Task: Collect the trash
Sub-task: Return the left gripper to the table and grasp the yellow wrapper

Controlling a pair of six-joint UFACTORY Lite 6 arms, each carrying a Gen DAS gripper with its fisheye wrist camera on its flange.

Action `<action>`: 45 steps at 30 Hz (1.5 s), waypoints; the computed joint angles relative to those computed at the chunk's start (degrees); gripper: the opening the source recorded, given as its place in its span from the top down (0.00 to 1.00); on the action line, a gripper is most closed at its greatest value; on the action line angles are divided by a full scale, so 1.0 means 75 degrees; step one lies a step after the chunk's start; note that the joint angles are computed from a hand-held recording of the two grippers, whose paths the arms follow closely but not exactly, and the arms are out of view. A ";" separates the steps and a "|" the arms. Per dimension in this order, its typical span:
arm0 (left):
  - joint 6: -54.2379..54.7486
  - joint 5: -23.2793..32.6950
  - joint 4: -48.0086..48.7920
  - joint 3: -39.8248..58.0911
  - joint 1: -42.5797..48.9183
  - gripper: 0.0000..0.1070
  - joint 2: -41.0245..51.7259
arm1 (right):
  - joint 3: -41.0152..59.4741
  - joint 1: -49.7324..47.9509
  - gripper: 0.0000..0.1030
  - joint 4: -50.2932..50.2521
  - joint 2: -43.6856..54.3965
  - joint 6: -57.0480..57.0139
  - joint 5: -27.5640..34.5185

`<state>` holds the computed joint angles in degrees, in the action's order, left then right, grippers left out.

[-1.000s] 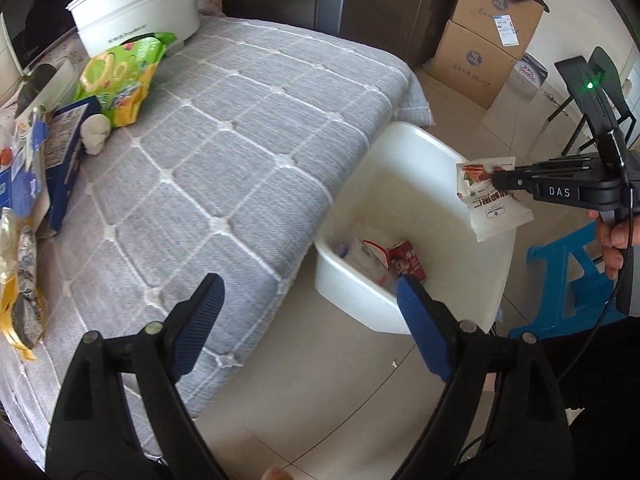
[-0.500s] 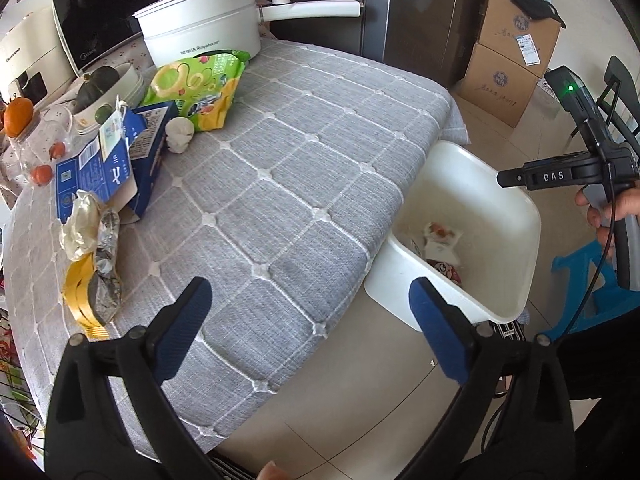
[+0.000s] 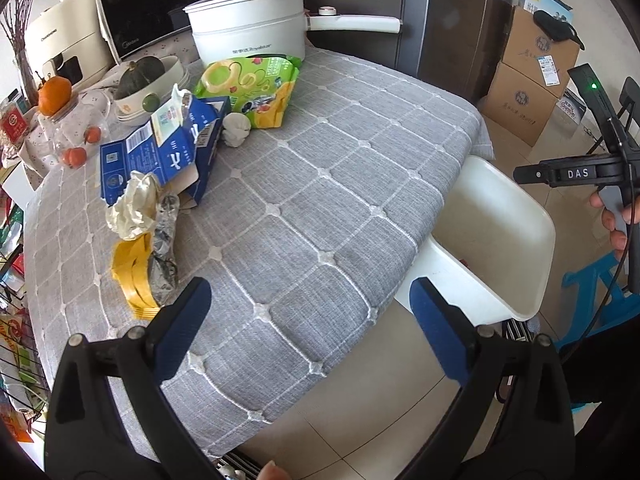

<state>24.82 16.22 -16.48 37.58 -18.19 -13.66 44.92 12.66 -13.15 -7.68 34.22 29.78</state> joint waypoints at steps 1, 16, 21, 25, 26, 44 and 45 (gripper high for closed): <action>0.0322 0.0026 -0.0263 0.0001 0.0205 0.07 -0.0010 | 0.0074 0.0079 0.27 -0.0007 -0.0017 -0.0015 0.0065; 0.5972 0.0617 -0.5213 0.1177 0.3743 0.09 0.2214 | 0.1336 0.1766 0.25 -0.0826 0.1047 0.1312 0.0254; 0.6060 0.0942 -0.5499 0.1981 0.4060 0.32 0.3345 | 0.1692 0.1983 0.25 -0.0991 0.1474 0.1563 0.0287; 0.5419 0.0835 -0.4774 0.2293 0.3824 0.53 0.3934 | 0.1905 0.2065 0.25 -0.0991 0.1682 0.1639 0.0306; 0.5307 0.0785 -0.4651 0.2299 0.3784 0.57 0.3990 | 0.1957 0.2088 0.25 -0.0994 0.1729 0.1657 0.0312; 0.6938 0.2689 -0.4257 0.1263 0.5767 0.73 0.1824 | 0.4795 0.3270 0.25 -0.1033 0.4050 0.2324 0.0297; 0.6999 0.2903 -0.4239 0.1309 0.5931 0.73 0.1824 | 0.5141 0.3369 0.25 -0.0993 0.4343 0.2341 0.0303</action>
